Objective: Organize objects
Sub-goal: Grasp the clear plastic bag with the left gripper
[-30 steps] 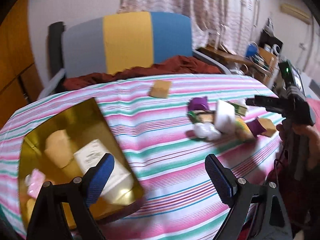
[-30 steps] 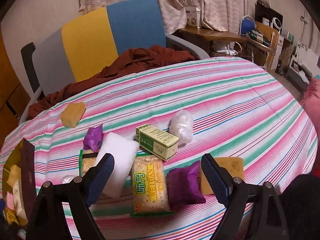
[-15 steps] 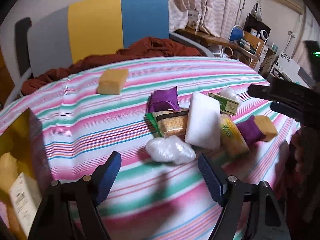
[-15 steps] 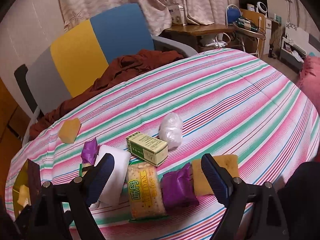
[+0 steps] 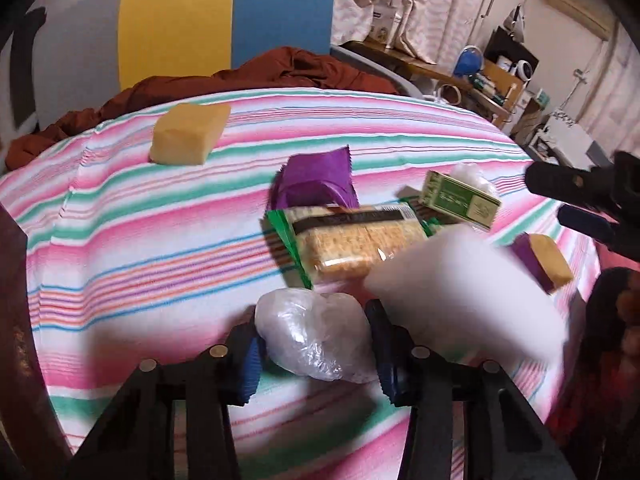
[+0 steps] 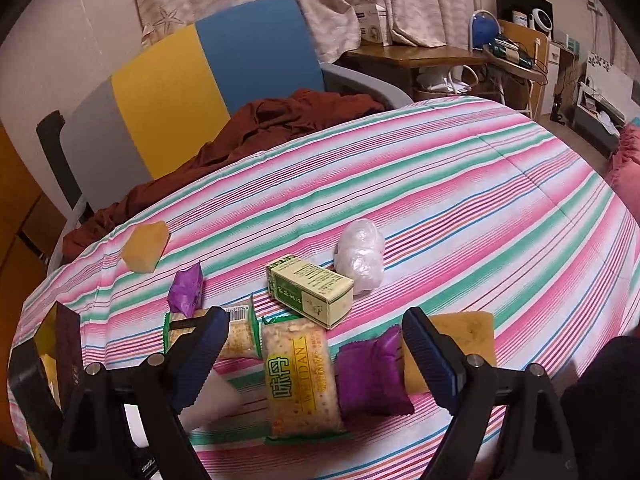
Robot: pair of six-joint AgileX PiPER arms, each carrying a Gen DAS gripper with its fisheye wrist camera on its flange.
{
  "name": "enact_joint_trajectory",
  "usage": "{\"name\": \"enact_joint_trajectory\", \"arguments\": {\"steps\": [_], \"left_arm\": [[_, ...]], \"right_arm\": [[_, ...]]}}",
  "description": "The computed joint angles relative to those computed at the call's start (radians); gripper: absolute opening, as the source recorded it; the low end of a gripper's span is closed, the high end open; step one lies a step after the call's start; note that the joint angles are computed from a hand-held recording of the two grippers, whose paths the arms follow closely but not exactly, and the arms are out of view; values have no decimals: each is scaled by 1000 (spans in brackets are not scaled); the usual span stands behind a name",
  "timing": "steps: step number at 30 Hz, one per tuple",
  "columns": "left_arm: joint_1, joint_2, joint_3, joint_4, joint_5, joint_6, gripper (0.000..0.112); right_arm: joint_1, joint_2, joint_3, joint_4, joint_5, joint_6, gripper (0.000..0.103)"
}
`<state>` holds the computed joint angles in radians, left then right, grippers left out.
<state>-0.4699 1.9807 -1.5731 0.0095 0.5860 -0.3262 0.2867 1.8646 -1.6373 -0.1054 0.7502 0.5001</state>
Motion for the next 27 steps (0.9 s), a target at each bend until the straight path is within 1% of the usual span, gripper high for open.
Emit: {"name": "enact_joint_trajectory", "arguments": {"steps": [4,5,10,13,17,20,23,27], "left_arm": [[1,-65,107,0,-54,-2,46],[0,-75,121,5,-57,-10,46],[-21,-144,230,91,-108,-84,46],[-32,-186,296,128,-134,-122,47],[-50,-244,381,182,-165,-173,46],[-67,-293,450,233,-189,-230,44],[-83,-327,511,303,-222,-299,44],[-88,-329,529,355,-250,-347,44]], "right_arm": [[15,10,-13,1,11,-28,90],[18,13,-16,-4,15,-28,90],[24,29,-32,14,36,-55,90],[28,33,-36,43,36,-92,90],[30,37,-38,159,27,-227,90],[59,52,-61,110,54,-226,90],[72,64,-73,100,68,-232,90],[79,74,-84,108,79,-230,89]]}}
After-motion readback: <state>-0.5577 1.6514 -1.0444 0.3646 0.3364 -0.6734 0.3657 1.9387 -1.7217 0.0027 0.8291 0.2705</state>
